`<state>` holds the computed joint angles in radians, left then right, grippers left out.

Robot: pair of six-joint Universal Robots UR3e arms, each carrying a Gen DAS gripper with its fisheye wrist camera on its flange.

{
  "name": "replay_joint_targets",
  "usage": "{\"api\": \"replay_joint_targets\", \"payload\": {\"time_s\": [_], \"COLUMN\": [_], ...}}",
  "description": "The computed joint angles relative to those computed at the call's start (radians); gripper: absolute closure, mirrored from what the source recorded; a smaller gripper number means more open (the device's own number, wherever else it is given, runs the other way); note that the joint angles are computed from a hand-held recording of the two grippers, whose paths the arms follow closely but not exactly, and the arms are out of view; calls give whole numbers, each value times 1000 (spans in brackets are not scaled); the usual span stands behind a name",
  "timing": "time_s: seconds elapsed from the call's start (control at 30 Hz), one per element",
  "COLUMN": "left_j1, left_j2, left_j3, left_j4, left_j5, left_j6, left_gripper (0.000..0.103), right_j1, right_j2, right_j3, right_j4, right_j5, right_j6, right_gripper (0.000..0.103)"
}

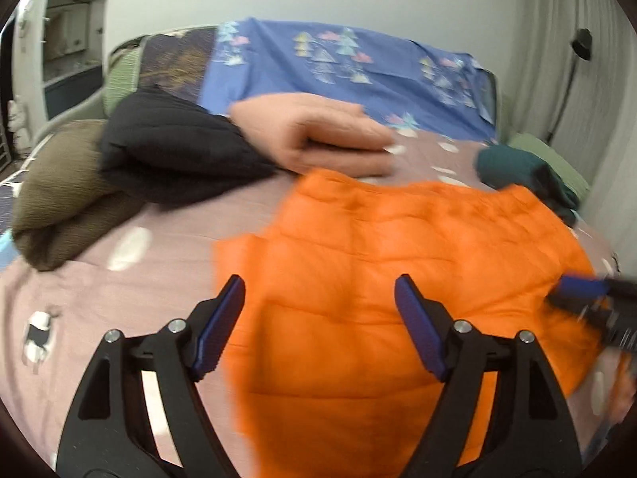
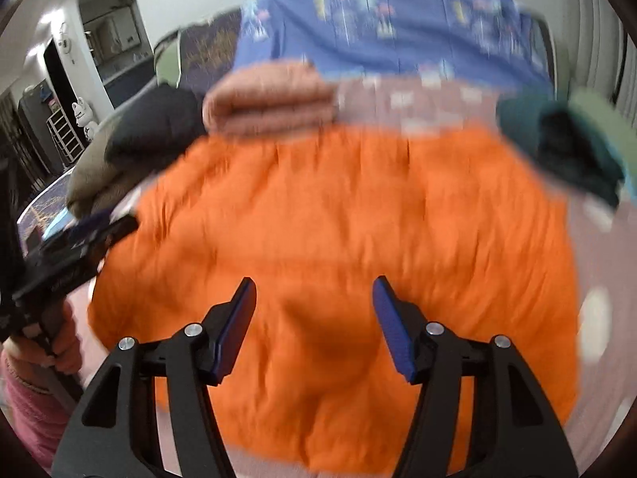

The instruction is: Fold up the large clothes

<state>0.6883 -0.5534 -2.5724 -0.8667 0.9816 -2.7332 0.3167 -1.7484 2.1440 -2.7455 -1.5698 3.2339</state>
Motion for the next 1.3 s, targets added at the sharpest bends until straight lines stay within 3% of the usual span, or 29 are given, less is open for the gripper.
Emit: {"api": "replay_joint_targets", "payload": {"time_s": [0.1,0.17,0.23,0.3,0.43,0.53,0.6,0.73,0.77,0.87,1.07,1.3], "left_j1": [35,41,98,178,223,229,208,162,178,148,56,8], "left_j2": [-80,-152,-203,-196,-281,-355,-408,-577,-592,-679,-826,-914], "left_j3": [-4,-23,-28,-24,23,64,79,141,154,173,305,426], "left_j4": [18,67,-5,-156,-239,-260,-235,-224,-269,-239,-230,-201], "left_j5": [42,63,5,-71,-131,-164,-177,-221,-232,-259,-277,-254], "left_j6": [30,43,110,195,270,314,304,316,357,375,370,334], "left_gripper": [23,20,19,19,19,19,19,19,19,19,28,28], "right_j1": [5,-51,-71,-49,-48,-59,-42,-86,-70,-17,-87,-146], "right_j2": [186,339,424,427,338,316,371,571,626,669,608,162], "right_j3": [-112,-174,-147,-162,-226,-242,-301,-451,-449,-497,-467,-107], "right_j4": [-79,-41,-183,-173,4,-26,-29,67,-15,-20,12,-43], "right_j5": [-8,68,88,56,70,66,13,49,10,-80,55,143], "right_j6": [-2,11,4,-3,1,3,9,50,42,37,-2,-22], "right_gripper": [42,44,43,44,44,44,44,44,44,43,43,43]}}
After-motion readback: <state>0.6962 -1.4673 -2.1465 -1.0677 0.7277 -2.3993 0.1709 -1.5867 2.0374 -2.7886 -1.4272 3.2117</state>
